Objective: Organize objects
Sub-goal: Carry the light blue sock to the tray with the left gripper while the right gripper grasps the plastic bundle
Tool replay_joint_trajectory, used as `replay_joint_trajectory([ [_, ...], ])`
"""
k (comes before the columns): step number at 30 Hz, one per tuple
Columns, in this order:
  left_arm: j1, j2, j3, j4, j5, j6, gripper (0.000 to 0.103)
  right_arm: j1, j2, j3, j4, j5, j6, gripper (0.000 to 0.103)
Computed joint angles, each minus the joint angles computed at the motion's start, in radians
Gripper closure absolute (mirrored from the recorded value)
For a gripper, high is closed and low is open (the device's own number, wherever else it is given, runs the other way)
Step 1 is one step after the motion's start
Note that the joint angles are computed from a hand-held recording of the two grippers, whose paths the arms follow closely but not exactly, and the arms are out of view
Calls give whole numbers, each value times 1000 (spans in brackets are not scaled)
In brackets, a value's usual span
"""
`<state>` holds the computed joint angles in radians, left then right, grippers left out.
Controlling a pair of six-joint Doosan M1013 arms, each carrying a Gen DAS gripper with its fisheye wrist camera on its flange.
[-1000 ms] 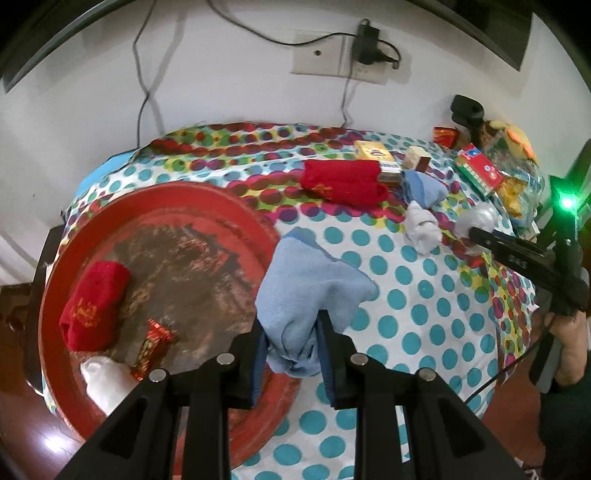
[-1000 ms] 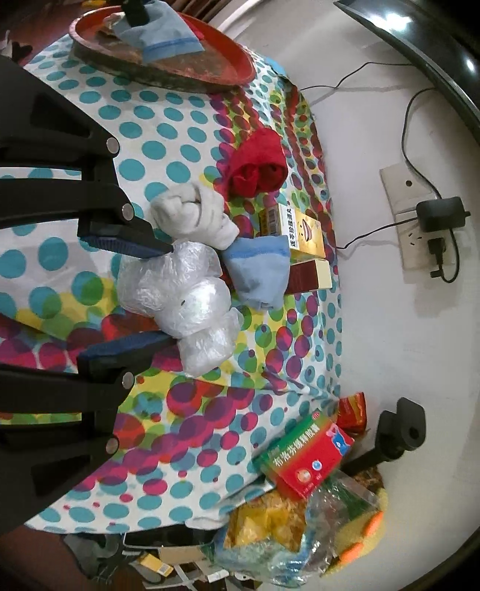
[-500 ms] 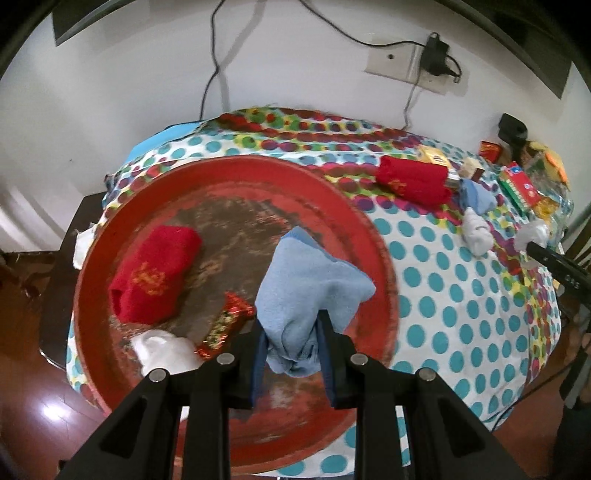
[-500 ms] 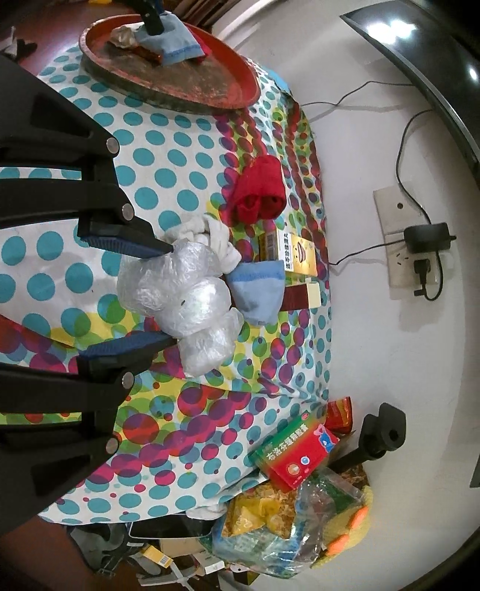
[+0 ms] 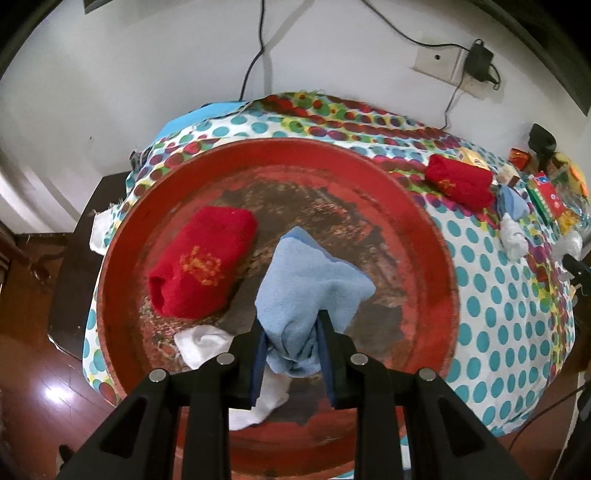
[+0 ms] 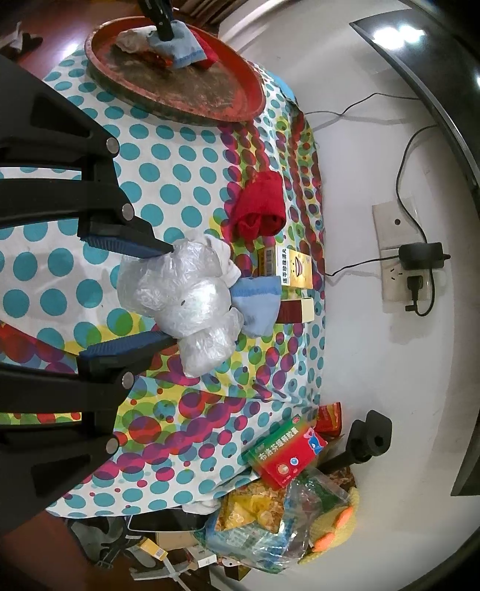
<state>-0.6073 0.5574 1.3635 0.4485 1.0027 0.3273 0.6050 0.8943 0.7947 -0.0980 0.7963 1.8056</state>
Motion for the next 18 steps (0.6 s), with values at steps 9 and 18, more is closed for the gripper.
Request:
replay_joint_trajectory([
  [9,13,-25,55,-15,-43,-36,78,18,-9,5,-19,-2,-9,66],
  [18,19,-50,100,-14,-80,-66,76,38,-9,-6,-24,7,-36,66],
])
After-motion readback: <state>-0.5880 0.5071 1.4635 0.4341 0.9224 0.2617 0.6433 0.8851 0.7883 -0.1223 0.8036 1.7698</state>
